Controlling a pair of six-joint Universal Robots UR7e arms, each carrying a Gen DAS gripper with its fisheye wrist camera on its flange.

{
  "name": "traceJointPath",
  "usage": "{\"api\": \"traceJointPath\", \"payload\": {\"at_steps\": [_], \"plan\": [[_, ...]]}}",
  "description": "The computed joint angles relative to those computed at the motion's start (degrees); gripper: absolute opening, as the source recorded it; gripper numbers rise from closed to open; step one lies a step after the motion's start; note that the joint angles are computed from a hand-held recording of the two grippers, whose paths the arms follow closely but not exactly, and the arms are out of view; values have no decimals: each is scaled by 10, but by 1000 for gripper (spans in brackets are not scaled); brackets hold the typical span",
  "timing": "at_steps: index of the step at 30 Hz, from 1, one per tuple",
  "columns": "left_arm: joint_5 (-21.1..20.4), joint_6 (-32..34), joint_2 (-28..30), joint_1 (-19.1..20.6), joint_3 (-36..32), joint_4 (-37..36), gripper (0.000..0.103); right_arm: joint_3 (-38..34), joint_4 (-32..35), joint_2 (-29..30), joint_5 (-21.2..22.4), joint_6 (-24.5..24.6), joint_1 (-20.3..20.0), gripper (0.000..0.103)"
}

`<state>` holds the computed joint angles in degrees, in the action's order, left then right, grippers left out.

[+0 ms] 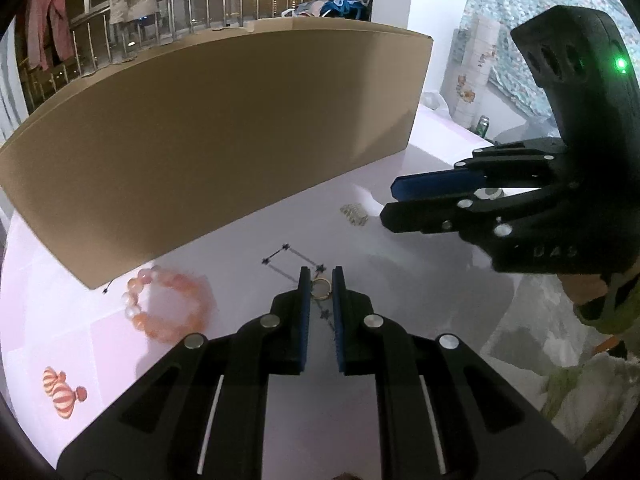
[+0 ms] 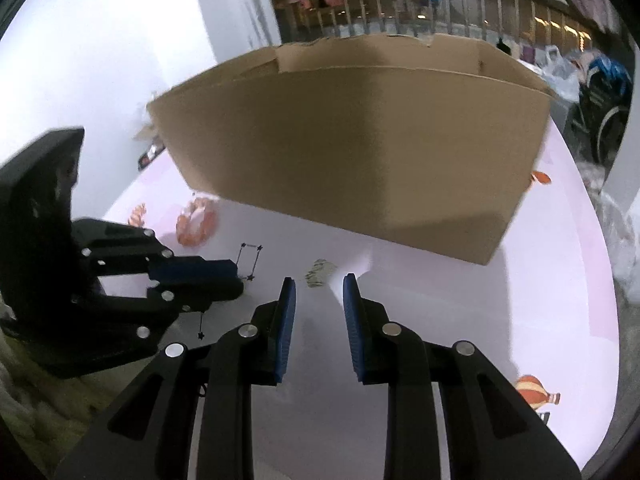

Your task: Organize jewelry

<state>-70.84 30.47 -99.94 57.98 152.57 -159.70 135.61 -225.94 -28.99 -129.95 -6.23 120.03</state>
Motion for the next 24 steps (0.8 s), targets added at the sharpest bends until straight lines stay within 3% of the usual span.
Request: {"api": "traceJointPath", "payload": {"at_steps": [8,13,24], "plan": [[8,0,-5,-8,12,-15,9,-38,48,16,-44,-21,6,25],[-1,5,-1,3,7,-19,10,-53,55,23,-49,-21,7,24],[-10,11,9,14,2,-26,9,-50,50,25,-40,-9,6,6]]}}
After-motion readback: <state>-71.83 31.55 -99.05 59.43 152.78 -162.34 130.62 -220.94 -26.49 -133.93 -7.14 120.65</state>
